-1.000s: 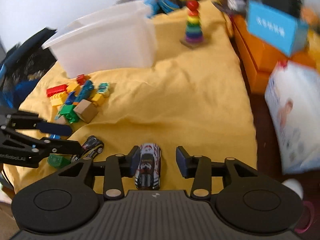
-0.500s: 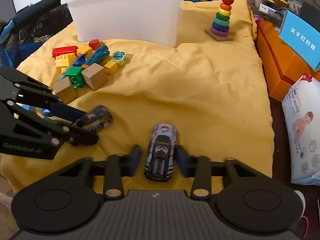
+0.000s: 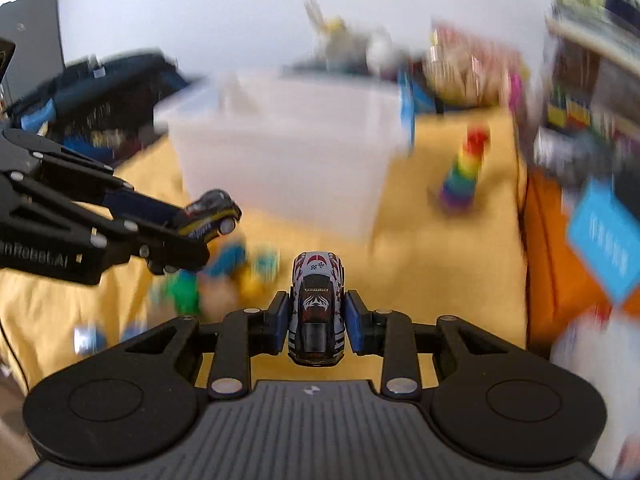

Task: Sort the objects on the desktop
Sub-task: 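Lift both held cars and carry them over the white bin, then open both tools to drop the cars into the white bin, then move both open tools back to the toy pile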

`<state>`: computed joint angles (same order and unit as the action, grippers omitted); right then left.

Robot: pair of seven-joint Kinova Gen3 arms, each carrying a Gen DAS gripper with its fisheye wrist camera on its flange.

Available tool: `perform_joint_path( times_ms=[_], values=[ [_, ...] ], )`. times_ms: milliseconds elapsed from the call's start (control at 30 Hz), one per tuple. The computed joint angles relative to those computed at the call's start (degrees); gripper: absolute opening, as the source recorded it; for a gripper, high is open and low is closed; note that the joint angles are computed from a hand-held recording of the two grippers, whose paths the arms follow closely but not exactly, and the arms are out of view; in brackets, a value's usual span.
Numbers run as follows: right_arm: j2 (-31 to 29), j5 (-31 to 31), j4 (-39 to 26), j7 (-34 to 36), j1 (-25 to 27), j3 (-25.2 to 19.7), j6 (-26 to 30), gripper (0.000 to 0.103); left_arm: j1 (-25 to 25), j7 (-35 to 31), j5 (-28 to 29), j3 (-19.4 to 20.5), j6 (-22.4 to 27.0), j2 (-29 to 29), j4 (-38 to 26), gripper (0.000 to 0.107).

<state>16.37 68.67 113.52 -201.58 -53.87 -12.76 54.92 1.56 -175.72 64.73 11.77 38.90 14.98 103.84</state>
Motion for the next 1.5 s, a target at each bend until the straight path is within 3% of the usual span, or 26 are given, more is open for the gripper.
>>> perform_joint_path(
  times_ms=[167,300,367,500,600,733,833,933,1133,1233,1367,1500],
  values=[
    [0.2,10.1,-4.2,0.5,2.8,2.4,0.5,0.033,0.3,-0.5,3.9,1.7,-6.2,2.4,-6.8,0.033],
    [2.7,14.6,-9.8,1.9,6.3,3.9,-1.4,0.033,3.5,5.8,0.6,0.5,-11.5,7.4,-12.9,0.033],
    [4.4,14.5,-12.6,2.2,7.8,4.7,-3.2,0.033,7.9,10.5,-2.1,-4.2,-12.1,9.7,-15.6,0.033],
    [9.5,8.4,-19.1,7.3,9.5,6.8,-5.4,0.033,16.7,19.0,-8.3,-14.8,-11.8,14.4,-19.5,0.036],
    [11.5,2.9,-21.4,11.7,10.7,7.1,-7.3,0.036,17.7,18.1,-5.8,-17.5,-9.5,15.0,-19.1,0.043],
    [10.5,3.2,-19.2,9.7,7.4,10.6,-8.5,0.037,10.4,8.9,0.2,-8.6,-13.1,12.0,-13.9,0.048],
    [8.2,6.1,-15.8,4.7,5.7,11.4,-9.2,0.038,2.4,1.9,6.3,-2.1,-10.7,8.8,-9.1,0.051],
    [6.2,9.2,-12.1,0.5,4.4,10.1,-7.4,0.045,-5.5,-5.1,11.5,4.2,-9.1,5.1,-2.6,0.061],
    [3.6,9.7,-5.2,-4.7,3.5,4.6,-5.2,0.052,-21.4,-18.0,17.1,16.7,-6.8,2.1,10.2,0.062],
    [3.1,6.8,-3.1,-8.4,2.7,2.8,-4.9,0.052,-23.3,-16.4,13.5,16.5,-4.9,1.5,12.9,0.062],
    [3.0,3.9,-1.3,-9.7,1.8,1.7,-5.2,0.052,-18.8,-13.3,10.4,8.7,-2.6,0.0,14.5,0.062],
    [2.8,1.2,-0.3,-10.4,0.5,1.3,-4.5,0.052,-21.0,-12.1,7.5,9.1,-1.8,-0.8,15.8,0.062]
  ],
)
